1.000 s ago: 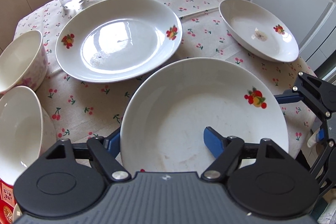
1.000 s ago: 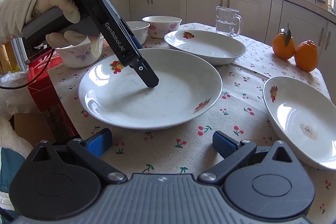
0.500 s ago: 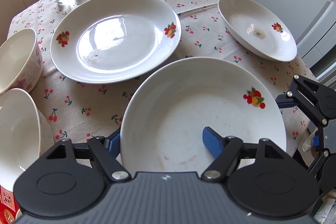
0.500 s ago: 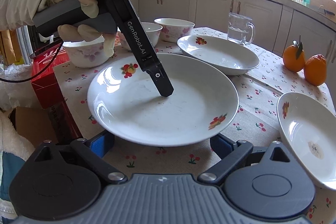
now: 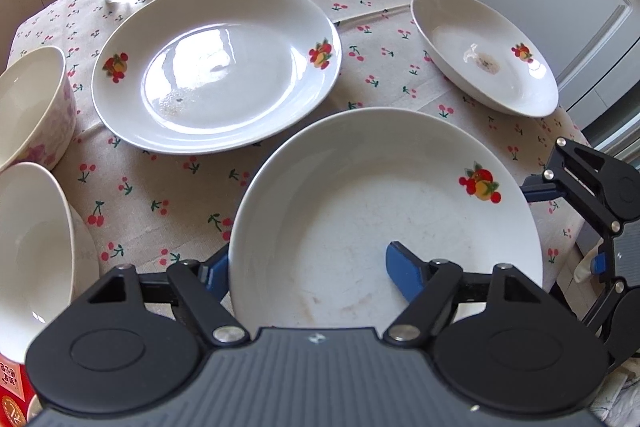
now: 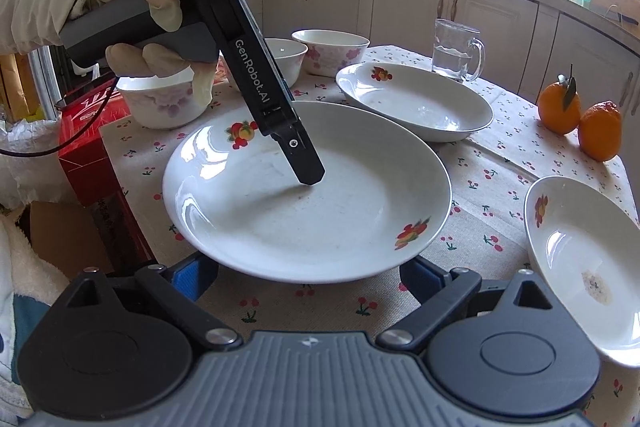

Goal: Organize plates and bowls
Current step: 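Carry the held plate over another white plate with the left gripper, then lower the held plate onto the other white plate with the left gripper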

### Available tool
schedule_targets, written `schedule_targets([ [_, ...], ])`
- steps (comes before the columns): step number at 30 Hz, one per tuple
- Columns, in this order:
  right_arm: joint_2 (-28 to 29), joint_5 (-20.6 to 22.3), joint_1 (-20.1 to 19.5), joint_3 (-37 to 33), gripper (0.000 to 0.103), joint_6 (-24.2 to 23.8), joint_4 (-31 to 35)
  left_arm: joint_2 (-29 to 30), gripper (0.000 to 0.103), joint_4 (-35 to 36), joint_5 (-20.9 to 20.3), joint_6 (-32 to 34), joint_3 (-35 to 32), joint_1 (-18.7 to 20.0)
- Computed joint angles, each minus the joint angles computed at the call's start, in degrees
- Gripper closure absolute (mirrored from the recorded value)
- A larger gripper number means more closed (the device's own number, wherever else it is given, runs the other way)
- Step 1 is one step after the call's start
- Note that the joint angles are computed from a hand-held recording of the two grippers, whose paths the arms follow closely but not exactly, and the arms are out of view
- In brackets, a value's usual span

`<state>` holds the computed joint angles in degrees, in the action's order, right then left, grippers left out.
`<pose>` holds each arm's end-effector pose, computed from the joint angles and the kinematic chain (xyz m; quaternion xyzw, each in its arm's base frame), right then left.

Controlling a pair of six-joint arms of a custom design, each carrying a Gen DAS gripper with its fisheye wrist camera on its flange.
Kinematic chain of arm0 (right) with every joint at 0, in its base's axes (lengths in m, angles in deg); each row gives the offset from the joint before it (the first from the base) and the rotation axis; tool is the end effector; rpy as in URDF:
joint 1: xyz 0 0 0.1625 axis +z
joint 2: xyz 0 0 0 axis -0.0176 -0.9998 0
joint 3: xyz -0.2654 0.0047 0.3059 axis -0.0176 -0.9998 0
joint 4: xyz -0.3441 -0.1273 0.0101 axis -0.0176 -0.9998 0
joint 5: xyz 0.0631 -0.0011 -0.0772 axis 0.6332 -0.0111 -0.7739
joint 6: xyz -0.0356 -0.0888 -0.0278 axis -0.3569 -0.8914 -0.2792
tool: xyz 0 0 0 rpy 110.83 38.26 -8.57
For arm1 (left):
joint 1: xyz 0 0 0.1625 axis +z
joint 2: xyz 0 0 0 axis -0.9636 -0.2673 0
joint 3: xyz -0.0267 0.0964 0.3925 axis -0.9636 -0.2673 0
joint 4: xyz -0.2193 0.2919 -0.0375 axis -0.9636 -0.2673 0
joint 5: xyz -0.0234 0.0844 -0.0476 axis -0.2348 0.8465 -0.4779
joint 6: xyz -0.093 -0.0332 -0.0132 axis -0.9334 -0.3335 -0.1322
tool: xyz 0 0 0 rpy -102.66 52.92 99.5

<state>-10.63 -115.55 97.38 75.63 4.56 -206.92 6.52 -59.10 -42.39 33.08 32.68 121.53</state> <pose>0.1865 -0.4592 0.1312 0.6277 -0.7706 0.0953 0.0550 -0.1774 -0.4779 0.2057 0.1137 0.9335 -0.1464 0.3069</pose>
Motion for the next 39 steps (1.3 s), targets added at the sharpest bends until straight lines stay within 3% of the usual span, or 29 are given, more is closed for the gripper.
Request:
schedule_targets([
  [20,-1.87,-0.95,0.32,-3.47,0.004,0.47,6.31,1.15,0.026,0.91,-0.65,-0.07,-3.67,-0.96],
  [39,-4.35,-1.38,-2.11,-7.05,0.004,2.10,6.00,12.19,0.026,0.57,-2.25,11.26,-17.60,1.03],
])
